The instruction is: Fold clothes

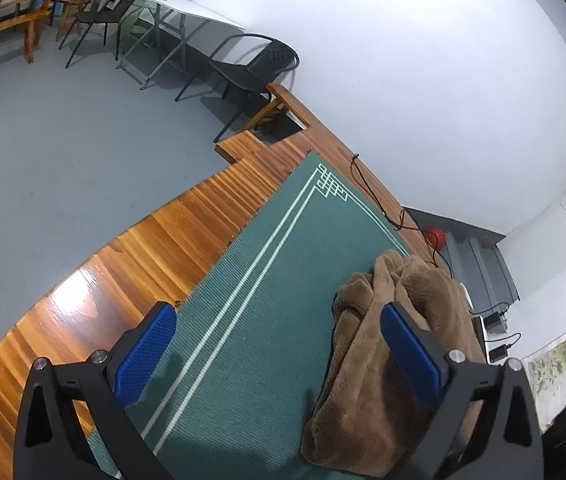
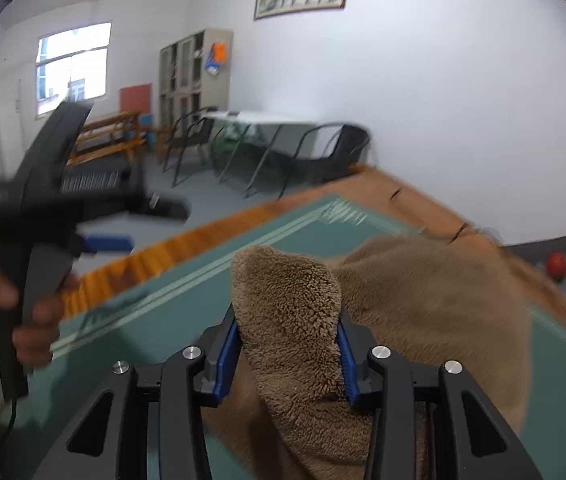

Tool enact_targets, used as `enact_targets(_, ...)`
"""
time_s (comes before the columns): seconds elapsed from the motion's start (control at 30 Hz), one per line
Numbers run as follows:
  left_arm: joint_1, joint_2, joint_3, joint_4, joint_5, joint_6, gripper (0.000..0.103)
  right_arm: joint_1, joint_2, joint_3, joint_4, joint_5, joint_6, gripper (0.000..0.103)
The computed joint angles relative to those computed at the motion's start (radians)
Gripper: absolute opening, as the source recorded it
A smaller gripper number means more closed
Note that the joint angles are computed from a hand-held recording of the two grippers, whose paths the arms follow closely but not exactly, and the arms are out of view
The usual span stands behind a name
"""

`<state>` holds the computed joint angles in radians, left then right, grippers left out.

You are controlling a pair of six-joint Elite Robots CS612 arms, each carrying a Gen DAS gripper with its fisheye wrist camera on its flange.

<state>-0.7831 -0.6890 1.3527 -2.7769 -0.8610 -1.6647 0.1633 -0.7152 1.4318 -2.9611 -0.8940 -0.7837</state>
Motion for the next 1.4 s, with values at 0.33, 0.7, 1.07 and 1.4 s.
enact_targets(0.33, 0.005, 0.021, -0.021, -0.031, -0.048, 0.050, 0.102, -0.055, -0.051, 0.054, 0.313, 0.163, -0.208, 0.089)
enact_targets(0.7, 0.019, 0.084, -0.077, -0.344, -0.233, 0.271, 0.102, -0.142, -0.095, 0.131, 0.301, 0.332, -0.058, 0.089)
enact_targets(1.07, 0.059, 0.105, -0.232, -0.027, -0.407, 0.313, 0.102, -0.171, -0.084, 0.198, -0.104, 0.130, 0.174, 0.089)
enact_targets(1.4, 0.084, 0.123, -0.160, -0.384, -0.576, 0.188, 0.102, -0.200, -0.051, 0.184, -0.105, 0.174, 0.232, 0.089)
